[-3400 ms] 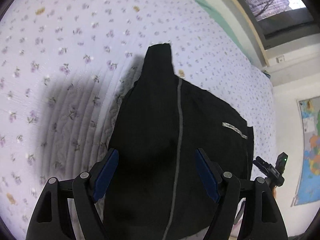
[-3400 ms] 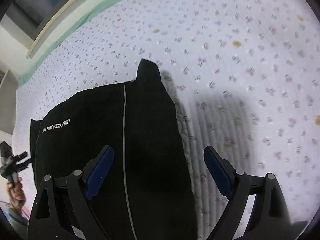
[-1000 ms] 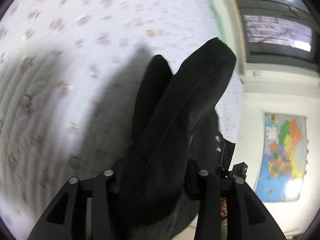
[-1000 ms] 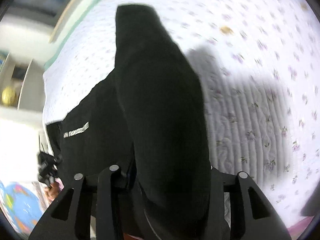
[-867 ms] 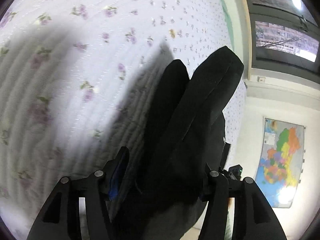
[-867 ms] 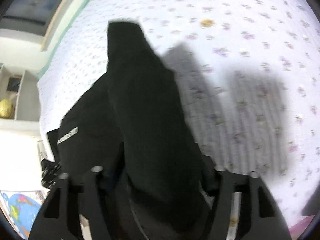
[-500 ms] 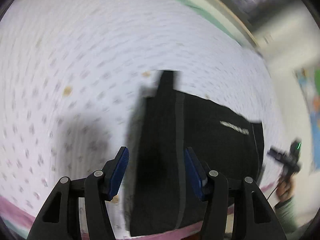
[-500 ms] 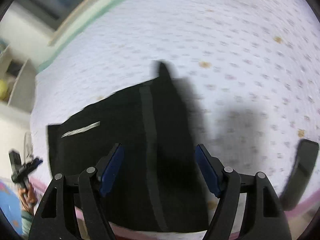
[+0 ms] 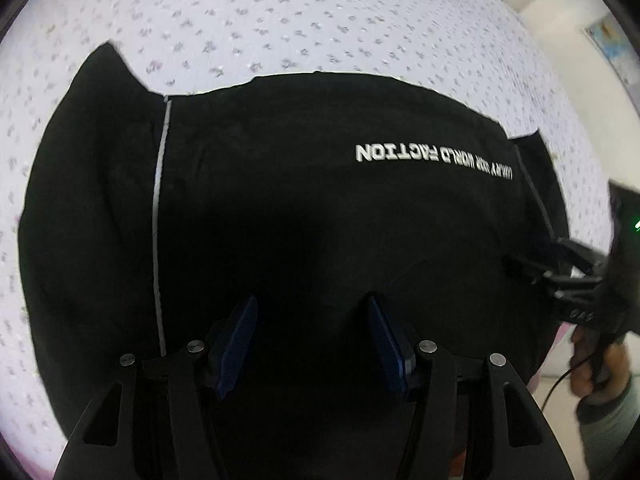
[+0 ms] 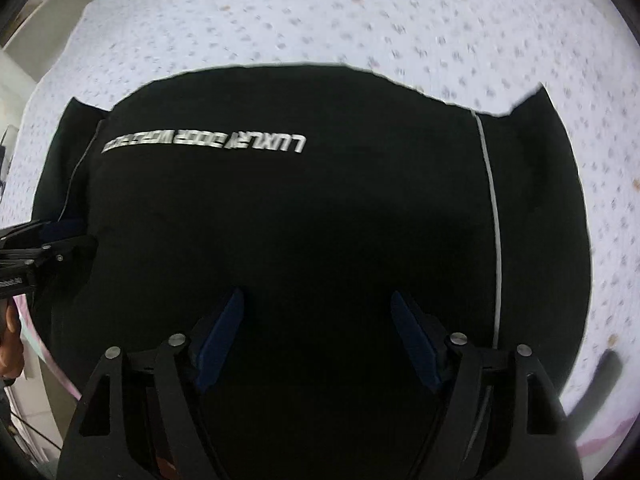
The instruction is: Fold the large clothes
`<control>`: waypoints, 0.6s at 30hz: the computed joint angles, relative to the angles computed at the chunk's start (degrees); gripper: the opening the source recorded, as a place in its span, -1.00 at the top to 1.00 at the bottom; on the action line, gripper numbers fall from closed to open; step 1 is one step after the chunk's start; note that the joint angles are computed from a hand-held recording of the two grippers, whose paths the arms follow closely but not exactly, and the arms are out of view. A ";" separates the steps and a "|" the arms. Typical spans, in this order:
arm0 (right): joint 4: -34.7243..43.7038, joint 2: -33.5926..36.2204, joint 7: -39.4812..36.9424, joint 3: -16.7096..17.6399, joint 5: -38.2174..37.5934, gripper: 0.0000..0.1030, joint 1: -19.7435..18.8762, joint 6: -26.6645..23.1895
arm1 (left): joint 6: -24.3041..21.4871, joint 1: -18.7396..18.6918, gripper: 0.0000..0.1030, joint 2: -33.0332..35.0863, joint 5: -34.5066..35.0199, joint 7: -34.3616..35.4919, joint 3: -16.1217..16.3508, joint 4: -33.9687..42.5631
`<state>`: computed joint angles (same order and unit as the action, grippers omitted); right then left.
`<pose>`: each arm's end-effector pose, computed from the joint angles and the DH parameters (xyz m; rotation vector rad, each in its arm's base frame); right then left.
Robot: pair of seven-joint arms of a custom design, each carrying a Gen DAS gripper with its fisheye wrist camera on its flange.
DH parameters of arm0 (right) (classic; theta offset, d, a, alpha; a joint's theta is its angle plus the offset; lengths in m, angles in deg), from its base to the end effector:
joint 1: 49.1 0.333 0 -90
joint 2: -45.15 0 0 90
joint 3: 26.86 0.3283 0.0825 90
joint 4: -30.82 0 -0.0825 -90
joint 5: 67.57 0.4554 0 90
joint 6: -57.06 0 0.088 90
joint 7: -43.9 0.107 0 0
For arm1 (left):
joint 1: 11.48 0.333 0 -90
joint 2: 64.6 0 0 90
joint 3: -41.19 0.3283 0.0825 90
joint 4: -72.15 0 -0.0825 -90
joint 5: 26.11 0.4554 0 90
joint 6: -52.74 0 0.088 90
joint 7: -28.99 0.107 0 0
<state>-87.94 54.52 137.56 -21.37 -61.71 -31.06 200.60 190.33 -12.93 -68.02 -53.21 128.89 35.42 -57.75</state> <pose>0.6033 0.2607 0.3479 -2.2798 1.7357 -0.0953 0.5804 -0.0770 0.3736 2.1354 -2.0886 0.5756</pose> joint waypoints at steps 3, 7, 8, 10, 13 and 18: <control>-0.13 0.73 1.06 -0.23 -2.12 -0.58 0.57 1.34 | 1.15 0.13 -0.14 0.09 -0.29 0.31 0.08 -0.65; -1.22 0.99 1.76 -0.16 -3.01 -0.70 0.66 4.15 | 2.86 0.13 -0.15 -0.61 0.66 1.58 0.17 -1.87; -1.51 0.57 0.83 0.07 -1.74 -0.70 0.25 4.25 | 2.70 0.13 -0.15 -1.12 -0.26 1.98 0.34 -1.97; -2.23 -1.21 -0.84 0.29 1.09 -0.69 -0.56 3.60 | 0.41 0.19 -0.15 -3.06 -3.41 4.86 1.26 -2.26; -4.59 -4.66 1.76 -0.89 -2.06 -0.66 -0.55 6.25 | -3.81 0.35 -0.15 -6.23 -9.86 11.45 3.26 -2.58; -3.90 -3.22 14.04 -3.43 -16.07 -0.66 -1.57 7.72 | 3.15 1.45 -0.15 -8.23 -11.05 11.56 3.96 -4.43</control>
<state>-91.84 51.31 151.59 -24.81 -77.77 -32.63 208.31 193.48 -11.48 -76.25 -64.26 140.44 39.37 -62.18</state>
